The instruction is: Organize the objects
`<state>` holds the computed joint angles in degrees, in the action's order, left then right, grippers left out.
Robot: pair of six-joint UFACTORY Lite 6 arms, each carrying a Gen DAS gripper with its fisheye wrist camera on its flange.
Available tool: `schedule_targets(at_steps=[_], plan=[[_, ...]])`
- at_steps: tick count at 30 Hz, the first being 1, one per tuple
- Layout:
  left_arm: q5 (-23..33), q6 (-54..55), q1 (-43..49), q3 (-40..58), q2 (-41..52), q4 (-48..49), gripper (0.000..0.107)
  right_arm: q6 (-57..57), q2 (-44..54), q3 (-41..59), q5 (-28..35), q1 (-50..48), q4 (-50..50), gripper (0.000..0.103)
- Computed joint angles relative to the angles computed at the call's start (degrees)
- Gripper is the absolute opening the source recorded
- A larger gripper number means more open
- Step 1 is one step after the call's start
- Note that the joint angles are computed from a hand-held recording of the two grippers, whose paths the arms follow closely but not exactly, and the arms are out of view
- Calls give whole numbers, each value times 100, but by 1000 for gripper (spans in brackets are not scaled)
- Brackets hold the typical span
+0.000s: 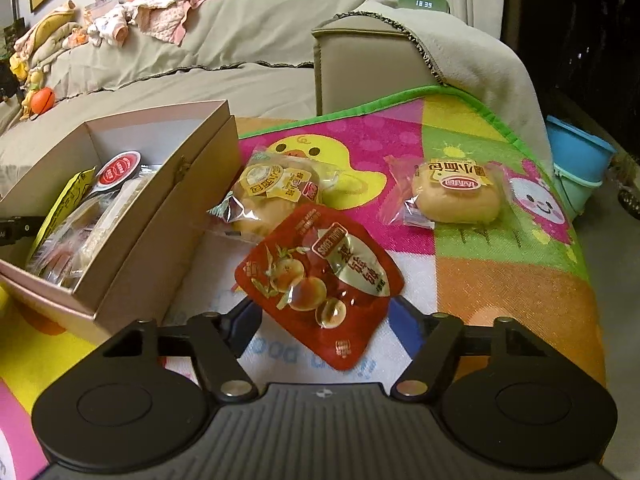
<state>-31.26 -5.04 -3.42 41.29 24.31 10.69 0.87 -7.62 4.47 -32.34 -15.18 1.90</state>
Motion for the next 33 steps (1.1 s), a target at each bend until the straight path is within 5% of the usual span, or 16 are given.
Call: schedule_targets(at_steps=[4,11,17,20,25,33], plan=[[-10,235,-65,-61,-81,-205,11,214,-227,-81,175,-47,-74,70],[-27,248,-61,-97,-139,-191,11,65,-132,74,108,-174,227,89],[-105,126,-29,-125,-141,-125,11,1465,855,903,109,-1082,-1549,92],[-111,90,-19,-137,-151,-88,12,1328,1050,1016,21,-900,-1219,94],[-95,-6,-11,-102,-135,-26,12,-242,990,899,9,-33,578,73],[-87,-43,1,-77,-118,10,12,-168,-206,225,670,-135,252,39]])
